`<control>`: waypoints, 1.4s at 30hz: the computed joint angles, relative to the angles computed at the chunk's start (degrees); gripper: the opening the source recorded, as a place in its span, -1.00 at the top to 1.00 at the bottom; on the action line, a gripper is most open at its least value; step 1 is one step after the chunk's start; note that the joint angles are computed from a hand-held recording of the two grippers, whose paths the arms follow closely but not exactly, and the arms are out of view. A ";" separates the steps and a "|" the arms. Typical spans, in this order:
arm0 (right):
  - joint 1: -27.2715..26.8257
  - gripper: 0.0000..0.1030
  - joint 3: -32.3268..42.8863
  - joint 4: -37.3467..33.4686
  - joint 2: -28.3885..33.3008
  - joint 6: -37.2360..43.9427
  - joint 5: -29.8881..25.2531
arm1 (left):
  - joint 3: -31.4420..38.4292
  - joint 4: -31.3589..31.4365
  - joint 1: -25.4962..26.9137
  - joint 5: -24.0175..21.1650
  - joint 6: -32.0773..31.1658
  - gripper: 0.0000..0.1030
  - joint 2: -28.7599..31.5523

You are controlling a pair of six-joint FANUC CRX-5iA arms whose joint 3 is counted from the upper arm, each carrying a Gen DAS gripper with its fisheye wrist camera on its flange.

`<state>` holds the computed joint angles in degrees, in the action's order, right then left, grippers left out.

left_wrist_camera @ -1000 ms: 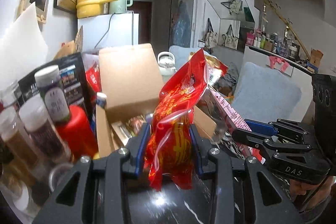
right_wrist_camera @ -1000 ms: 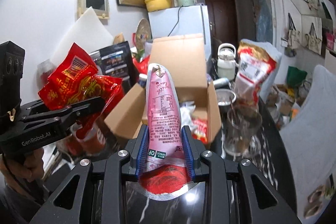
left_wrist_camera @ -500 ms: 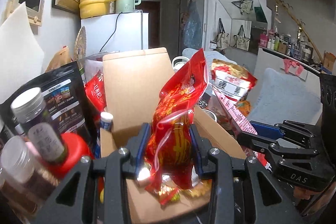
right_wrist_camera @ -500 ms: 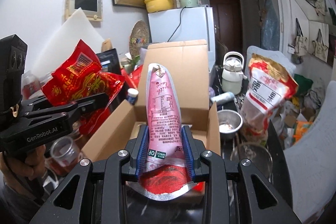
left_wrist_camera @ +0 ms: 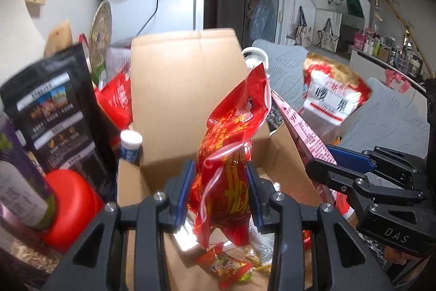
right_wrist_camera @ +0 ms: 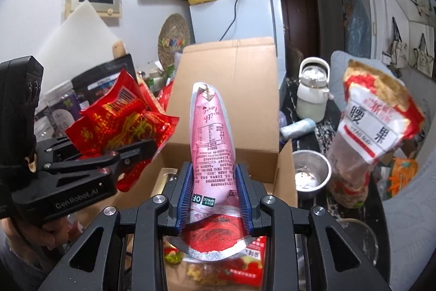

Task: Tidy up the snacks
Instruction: 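Carry both held packets over the cardboard box, then lower both packets into the box and open both grippers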

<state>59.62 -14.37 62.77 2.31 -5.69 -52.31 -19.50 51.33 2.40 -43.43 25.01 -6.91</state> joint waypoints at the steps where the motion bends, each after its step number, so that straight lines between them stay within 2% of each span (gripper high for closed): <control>1: -0.34 0.40 0.25 -0.58 0.31 0.41 0.43 | 0.30 -0.68 -0.08 -0.01 0.68 0.30 0.40; 11: -3.09 0.39 1.98 -5.26 2.74 3.02 4.15 | 5.20 -9.14 -0.75 -2.14 7.96 0.30 5.25; 17: -3.37 0.39 4.81 -9.56 5.21 7.09 2.13 | 6.57 -12.70 -1.29 -3.32 11.04 0.30 7.04; 28: -4.43 0.36 8.60 -18.99 8.13 12.65 0.04 | 11.98 -24.05 -2.68 -5.89 22.34 0.30 10.63; 34: -4.66 0.33 9.18 -21.21 8.53 13.91 -0.13 | 17.92 -29.48 -3.15 -12.26 28.87 0.30 14.49; 42: -4.30 0.14 10.88 -23.06 9.31 16.40 -0.71 | 20.05 -32.68 -4.28 -13.15 31.46 0.29 15.57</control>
<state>55.32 -3.49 39.70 11.61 10.71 -53.02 0.55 18.65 -1.88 -56.58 56.46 8.66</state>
